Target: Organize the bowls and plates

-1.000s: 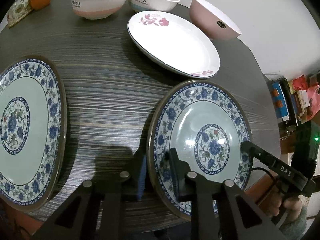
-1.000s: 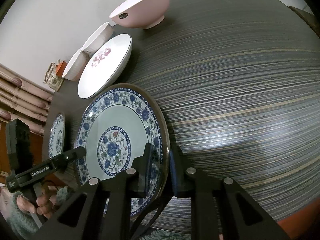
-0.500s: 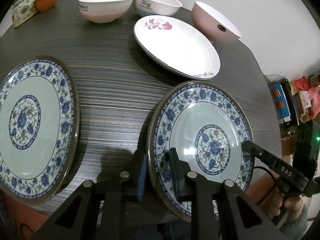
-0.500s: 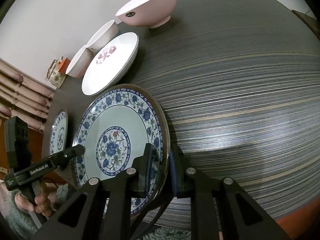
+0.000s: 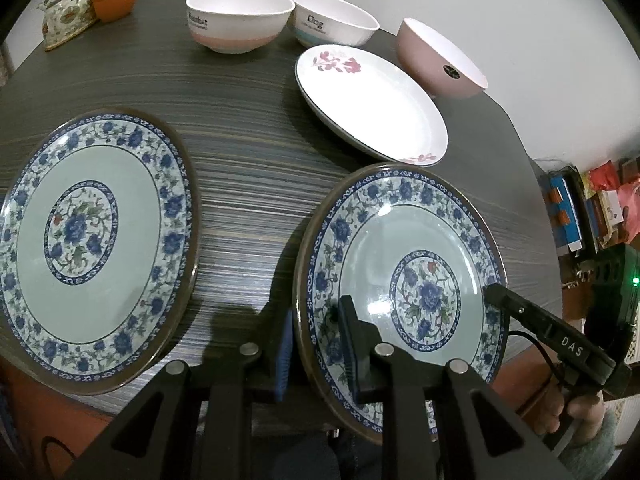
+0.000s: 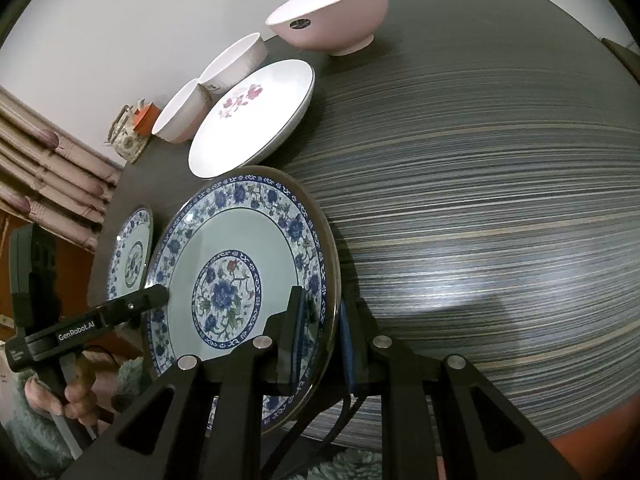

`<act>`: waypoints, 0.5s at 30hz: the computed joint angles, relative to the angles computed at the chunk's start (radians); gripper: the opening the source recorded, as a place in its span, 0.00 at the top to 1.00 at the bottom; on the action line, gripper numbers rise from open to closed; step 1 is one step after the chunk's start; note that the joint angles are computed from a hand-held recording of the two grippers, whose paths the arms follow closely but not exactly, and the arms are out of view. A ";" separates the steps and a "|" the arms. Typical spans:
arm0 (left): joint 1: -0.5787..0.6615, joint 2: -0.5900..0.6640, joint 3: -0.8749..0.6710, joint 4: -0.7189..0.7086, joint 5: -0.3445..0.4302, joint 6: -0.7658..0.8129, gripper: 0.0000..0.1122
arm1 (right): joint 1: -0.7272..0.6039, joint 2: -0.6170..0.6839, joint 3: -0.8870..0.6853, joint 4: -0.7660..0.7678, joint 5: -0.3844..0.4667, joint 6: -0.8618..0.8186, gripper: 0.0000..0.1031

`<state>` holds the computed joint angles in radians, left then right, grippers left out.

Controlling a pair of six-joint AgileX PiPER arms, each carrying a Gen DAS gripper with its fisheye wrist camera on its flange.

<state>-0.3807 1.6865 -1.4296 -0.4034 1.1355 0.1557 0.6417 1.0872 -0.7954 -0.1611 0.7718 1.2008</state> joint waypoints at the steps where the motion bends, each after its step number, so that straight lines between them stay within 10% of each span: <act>1: 0.006 -0.002 -0.001 -0.004 0.001 0.006 0.81 | 0.013 0.003 -0.007 -0.013 0.007 0.020 0.84; 15: 0.144 -0.022 -0.030 -0.038 0.027 0.096 0.81 | 0.086 0.131 -0.173 -0.101 0.044 0.081 0.84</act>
<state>-0.2365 1.6648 -1.4599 -0.4413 1.1621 0.2517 0.7277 1.2178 -0.9686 -0.2618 0.8153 1.2822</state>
